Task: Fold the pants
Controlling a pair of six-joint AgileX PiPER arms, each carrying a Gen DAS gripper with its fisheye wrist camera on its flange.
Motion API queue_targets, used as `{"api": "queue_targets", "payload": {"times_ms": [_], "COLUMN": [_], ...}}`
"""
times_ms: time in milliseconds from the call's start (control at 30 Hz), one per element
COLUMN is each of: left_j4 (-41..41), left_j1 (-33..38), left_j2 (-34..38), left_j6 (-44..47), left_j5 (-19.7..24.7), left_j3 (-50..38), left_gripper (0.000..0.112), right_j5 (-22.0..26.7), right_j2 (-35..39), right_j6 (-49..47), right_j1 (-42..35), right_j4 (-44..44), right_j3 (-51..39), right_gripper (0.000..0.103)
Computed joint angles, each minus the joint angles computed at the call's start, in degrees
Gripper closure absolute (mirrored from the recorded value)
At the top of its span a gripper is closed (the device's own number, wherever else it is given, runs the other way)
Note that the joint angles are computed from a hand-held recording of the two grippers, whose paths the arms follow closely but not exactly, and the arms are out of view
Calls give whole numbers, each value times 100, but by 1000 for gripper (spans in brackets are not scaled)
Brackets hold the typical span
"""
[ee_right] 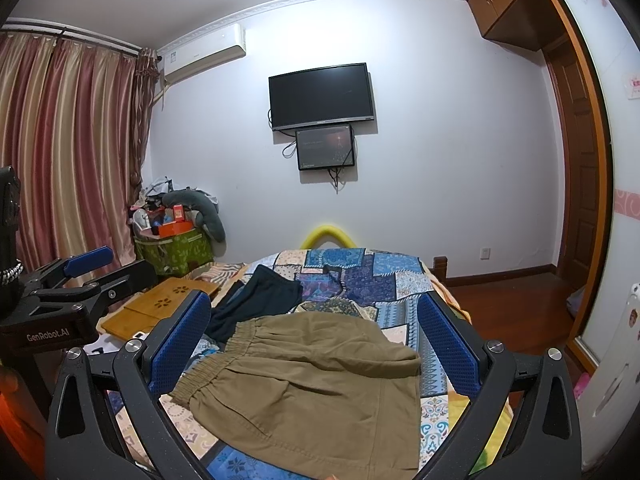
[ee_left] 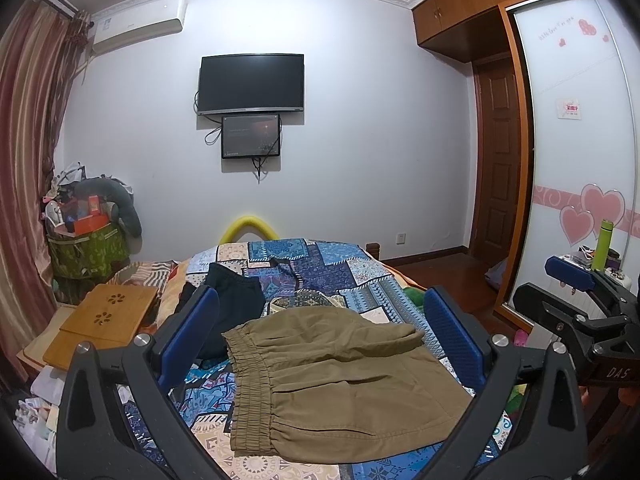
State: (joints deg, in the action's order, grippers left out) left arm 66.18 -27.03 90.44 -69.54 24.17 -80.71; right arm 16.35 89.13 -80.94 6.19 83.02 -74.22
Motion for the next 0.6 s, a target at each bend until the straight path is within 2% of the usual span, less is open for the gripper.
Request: {"api": "queue_targets", "payload": {"times_ms": [267, 400, 600], "left_j4": [-57, -110, -967], "left_j1": [31, 46, 272], "left_j2": [7, 30, 382], "left_j6": [48, 90, 898], "left_j5": [-53, -60, -89], "left_j3": [15, 7, -354], "left_gripper": [9, 9, 9], "right_j5": [-43, -10, 43], "right_j2": [36, 104, 364], "right_j6": [-3, 323, 1148], "right_j1": [22, 15, -48], "right_j4": [5, -304, -1061], "right_j3": [3, -69, -314], "right_gripper": [1, 1, 1]}}
